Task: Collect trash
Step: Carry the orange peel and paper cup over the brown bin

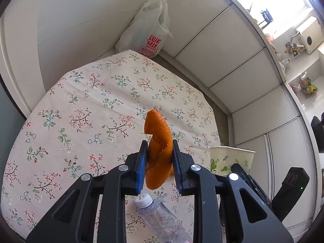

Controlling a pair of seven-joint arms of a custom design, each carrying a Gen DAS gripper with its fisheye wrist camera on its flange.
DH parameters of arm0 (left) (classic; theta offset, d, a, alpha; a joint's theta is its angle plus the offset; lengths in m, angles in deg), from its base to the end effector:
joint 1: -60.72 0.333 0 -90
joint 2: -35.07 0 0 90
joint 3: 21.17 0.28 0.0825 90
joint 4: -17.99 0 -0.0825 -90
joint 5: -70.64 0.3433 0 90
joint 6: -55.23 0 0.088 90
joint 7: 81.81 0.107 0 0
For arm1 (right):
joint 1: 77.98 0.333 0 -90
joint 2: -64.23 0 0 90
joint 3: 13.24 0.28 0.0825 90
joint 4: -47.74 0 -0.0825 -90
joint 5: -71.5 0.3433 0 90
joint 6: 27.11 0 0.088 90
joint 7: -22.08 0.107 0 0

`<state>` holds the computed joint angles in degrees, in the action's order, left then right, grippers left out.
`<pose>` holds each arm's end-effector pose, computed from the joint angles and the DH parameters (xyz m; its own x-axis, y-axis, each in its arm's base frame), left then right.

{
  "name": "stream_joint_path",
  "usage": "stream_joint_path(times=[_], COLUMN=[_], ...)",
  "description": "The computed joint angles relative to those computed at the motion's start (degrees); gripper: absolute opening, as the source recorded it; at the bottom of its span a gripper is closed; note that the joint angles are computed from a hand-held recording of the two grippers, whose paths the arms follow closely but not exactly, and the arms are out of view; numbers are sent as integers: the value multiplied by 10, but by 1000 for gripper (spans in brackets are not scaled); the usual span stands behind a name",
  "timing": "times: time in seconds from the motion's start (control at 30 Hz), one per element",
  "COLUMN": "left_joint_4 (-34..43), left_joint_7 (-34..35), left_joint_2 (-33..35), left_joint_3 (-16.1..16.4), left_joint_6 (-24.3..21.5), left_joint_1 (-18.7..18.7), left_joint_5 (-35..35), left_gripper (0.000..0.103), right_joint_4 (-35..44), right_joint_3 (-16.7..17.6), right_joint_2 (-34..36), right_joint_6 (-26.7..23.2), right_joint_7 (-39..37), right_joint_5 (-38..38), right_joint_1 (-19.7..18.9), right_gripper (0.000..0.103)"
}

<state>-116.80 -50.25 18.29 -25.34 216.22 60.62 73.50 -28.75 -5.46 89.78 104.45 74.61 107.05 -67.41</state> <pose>0.4758 -0.0404 0.5177 0.5685 -0.6166 0.5446 -0.4602 -0.7871 -0.4108 0.6454 0.2067 0.5162 0.6604 -0.6989 -0.2746 -0.6613 -0.3681 -0.6536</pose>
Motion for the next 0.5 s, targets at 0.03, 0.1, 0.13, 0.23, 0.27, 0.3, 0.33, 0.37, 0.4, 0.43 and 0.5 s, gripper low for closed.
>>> stream_joint_path(times=[0.03, 0.1, 0.13, 0.23, 0.27, 0.3, 0.33, 0.37, 0.4, 0.43, 0.5], left_joint_4=[4, 12, 18, 38, 46, 54, 63, 71, 79, 87, 106], left_joint_7=[-4, -20, -31, -70, -79, -89, -102, -114, -125, -135, -157], left_joint_2=[3, 9, 12, 22, 27, 32, 37, 42, 47, 52, 64], left_joint_3=[-3, -15, -23, -45, -49, -53, -59, -63, -65, -68, -73], left_joint_6=[1, 1, -1, -6, -8, -12, -17, -20, -24, -27, -35], left_joint_1=[2, 10, 16, 31, 33, 34, 36, 37, 36, 35, 32], left_joint_5=[4, 26, 43, 101, 119, 136, 157, 176, 193, 210, 247], left_gripper=[24, 24, 24, 24, 24, 24, 24, 24, 24, 24, 24], right_joint_4=[-5, -19, -24, -48, -60, -69, -76, -84, -89, -93, -106], right_joint_3=[-1, -3, -4, -7, -7, -8, -9, -9, -9, -10, -12], right_joint_2=[-3, -12, -15, -33, -41, -48, -53, -59, -63, -66, -74], right_joint_6=[10, 34, 44, 81, 96, 105, 115, 124, 130, 136, 154], right_joint_7=[2, 5, 5, 3, 0, -2, -3, -7, -9, -10, -14], right_joint_5=[4, 9, 11, 16, 17, 19, 19, 23, 26, 26, 27], right_joint_1=[-1, -2, -3, -6, -6, -7, -7, -9, -11, -11, -12], right_gripper=[23, 23, 23, 23, 23, 23, 23, 23, 23, 23, 23])
